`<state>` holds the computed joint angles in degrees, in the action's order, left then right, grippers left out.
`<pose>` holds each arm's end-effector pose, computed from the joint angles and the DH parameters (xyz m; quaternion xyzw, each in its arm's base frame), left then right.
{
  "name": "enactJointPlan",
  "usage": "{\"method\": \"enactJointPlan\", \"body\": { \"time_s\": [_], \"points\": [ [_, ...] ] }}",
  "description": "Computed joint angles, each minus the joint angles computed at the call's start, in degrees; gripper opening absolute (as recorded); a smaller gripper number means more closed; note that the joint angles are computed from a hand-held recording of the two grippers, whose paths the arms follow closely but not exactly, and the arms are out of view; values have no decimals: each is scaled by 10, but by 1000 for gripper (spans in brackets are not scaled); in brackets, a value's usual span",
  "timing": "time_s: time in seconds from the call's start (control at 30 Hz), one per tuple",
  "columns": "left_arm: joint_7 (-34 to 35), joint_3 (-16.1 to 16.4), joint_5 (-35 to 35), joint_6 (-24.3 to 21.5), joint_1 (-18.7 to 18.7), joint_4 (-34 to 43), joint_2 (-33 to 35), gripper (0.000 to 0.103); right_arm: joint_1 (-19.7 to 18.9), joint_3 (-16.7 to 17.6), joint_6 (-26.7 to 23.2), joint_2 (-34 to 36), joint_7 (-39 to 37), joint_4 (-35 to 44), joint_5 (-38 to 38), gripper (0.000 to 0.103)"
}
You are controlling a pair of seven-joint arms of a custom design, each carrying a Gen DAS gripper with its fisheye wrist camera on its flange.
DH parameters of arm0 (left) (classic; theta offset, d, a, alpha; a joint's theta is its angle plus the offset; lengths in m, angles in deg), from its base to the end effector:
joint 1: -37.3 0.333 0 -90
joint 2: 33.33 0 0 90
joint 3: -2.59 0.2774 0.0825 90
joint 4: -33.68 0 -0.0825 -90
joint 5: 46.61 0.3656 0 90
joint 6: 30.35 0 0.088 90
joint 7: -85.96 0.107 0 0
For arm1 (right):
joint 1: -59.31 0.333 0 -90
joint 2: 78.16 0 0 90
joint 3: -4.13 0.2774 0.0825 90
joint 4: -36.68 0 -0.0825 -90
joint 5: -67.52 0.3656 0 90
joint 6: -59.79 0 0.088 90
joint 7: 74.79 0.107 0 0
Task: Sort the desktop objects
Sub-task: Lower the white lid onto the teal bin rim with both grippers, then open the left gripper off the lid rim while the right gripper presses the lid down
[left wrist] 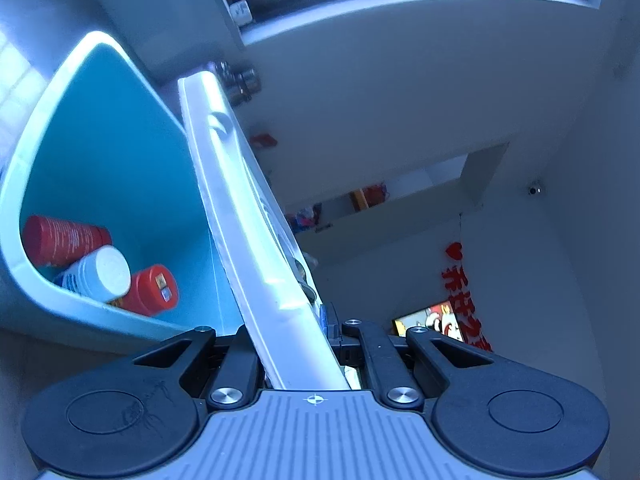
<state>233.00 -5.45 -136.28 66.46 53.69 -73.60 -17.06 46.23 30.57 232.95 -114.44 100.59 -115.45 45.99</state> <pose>0.5975 -0.0035 0.3924 0.4641 -0.5479 0.6251 0.3062 0.3964 0.1352 0.4973 -0.3110 0.8217 -0.2042 0.4317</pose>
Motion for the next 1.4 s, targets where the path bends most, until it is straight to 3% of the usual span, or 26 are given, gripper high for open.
{"method": "enactJointPlan", "body": {
  "time_s": [0.23, 0.4, 0.8, 1.0, 1.17, 1.3, 1.4],
  "points": [
    [12, 4, -7, 24, 5, -9, 10, 9, -16, -3, 26, 68, -22, 39, -12, 49],
    [4, 2, -8, 38, 8, -3, 12, 9, -39, 14, 33, 101, -16, 66, -30, 50],
    [-19, -10, 21, 71, 27, 56, 65, 10, -93, 48, 39, 177, 70, 125, -136, 51],
    [-27, -10, 41, 86, 39, 49, 58, 12, -83, 30, 57, 216, 119, 139, -182, 51],
    [-38, -3, 71, 102, 37, 48, 40, 21, -90, 30, 57, 231, 182, 151, -245, 51],
    [-74, 2, 95, 119, 36, 65, 35, 34, -61, 4, 45, 234, 203, 154, -267, 50],
    [-74, 1, 123, 139, 25, 78, 28, 35, -34, -21, 38, 238, 208, 158, -274, 49]
  ]
}}
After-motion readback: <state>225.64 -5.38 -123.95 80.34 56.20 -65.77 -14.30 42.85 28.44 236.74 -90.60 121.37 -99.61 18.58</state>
